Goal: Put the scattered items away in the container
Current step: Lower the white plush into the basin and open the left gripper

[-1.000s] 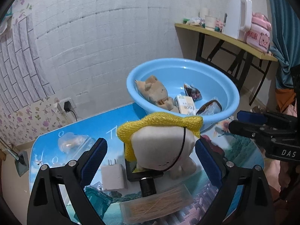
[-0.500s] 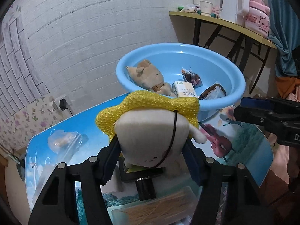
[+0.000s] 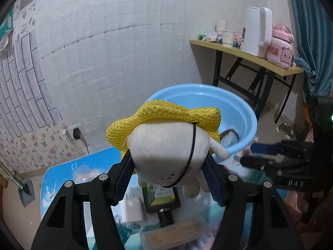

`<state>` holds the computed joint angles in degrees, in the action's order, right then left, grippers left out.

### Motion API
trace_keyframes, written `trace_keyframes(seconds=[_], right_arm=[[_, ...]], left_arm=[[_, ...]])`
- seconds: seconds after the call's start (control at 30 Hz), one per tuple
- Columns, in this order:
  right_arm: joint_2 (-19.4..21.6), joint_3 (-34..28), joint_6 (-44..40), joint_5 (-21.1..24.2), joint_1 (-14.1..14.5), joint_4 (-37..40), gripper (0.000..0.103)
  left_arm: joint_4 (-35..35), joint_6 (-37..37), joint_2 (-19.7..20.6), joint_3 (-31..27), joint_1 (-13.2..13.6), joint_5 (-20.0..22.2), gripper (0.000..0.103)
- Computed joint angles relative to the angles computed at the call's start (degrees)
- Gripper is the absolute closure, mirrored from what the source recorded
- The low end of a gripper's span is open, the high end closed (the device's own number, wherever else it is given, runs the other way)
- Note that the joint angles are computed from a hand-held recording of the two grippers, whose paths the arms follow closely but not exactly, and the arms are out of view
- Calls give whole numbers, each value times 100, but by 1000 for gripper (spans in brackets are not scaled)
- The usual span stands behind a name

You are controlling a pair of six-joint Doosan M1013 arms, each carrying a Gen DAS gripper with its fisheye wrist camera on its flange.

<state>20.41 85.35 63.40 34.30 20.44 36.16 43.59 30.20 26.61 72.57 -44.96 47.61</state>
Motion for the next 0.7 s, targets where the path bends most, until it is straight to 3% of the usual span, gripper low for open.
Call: trace_keyframes(seconds=[0.43,0.7], right_arm=[[69,-57,286,39,-114,-92,55],[115,-96,423,79,-80,-252,55]], left_arm=[[-677,1165,588,-903,192,-176,32],[-619,912,466,-669,180,-222,29]])
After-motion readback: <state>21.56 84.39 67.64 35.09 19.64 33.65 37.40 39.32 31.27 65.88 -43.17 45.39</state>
